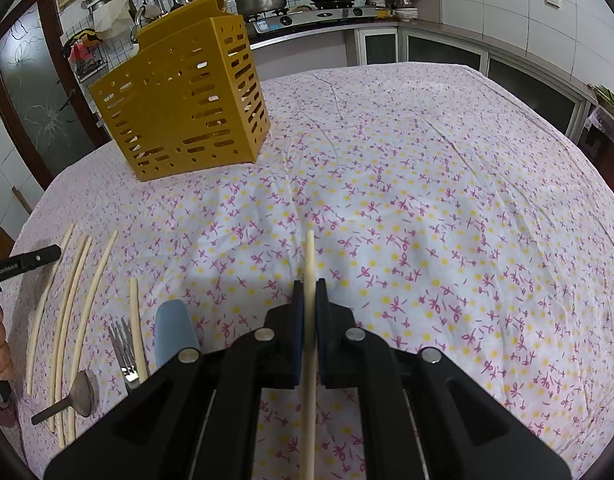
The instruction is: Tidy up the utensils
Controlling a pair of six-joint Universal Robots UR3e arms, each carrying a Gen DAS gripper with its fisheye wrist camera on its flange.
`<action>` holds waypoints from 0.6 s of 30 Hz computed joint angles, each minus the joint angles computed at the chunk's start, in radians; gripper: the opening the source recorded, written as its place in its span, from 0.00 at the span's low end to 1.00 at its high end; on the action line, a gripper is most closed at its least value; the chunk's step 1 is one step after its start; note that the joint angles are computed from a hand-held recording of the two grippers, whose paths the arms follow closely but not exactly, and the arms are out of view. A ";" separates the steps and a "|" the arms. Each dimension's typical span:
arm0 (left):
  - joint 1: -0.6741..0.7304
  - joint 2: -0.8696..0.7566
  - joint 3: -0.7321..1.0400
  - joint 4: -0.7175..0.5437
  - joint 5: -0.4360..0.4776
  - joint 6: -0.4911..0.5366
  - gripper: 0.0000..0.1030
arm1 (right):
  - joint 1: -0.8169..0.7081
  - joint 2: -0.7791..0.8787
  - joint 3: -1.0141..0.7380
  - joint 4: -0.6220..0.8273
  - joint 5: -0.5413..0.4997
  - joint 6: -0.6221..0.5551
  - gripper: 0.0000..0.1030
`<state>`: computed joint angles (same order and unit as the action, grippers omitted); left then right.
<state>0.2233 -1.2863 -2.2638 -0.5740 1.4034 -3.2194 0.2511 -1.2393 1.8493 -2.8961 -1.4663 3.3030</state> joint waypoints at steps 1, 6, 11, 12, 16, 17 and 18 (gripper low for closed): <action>0.001 0.007 0.000 -0.005 -0.009 0.002 0.16 | -0.001 0.000 0.001 -0.001 0.002 0.001 0.06; -0.044 0.027 0.017 -0.030 -0.018 0.006 0.16 | -0.004 -0.001 0.003 -0.002 0.005 -0.002 0.06; -0.105 -0.043 0.046 -0.012 0.060 -0.021 0.16 | -0.006 -0.003 0.006 -0.004 0.009 -0.002 0.06; -0.113 -0.051 0.048 -0.004 0.078 -0.028 0.16 | -0.007 -0.003 0.007 -0.005 0.009 -0.002 0.06; -0.103 -0.060 0.054 -0.013 0.076 -0.028 0.16 | -0.005 -0.002 0.006 -0.006 0.009 0.000 0.06; -0.107 -0.073 0.059 -0.015 0.082 -0.026 0.16 | -0.006 -0.002 0.006 -0.005 0.009 -0.001 0.06; -0.114 -0.092 0.067 -0.014 0.090 -0.025 0.16 | -0.006 -0.003 0.007 -0.006 0.008 -0.002 0.06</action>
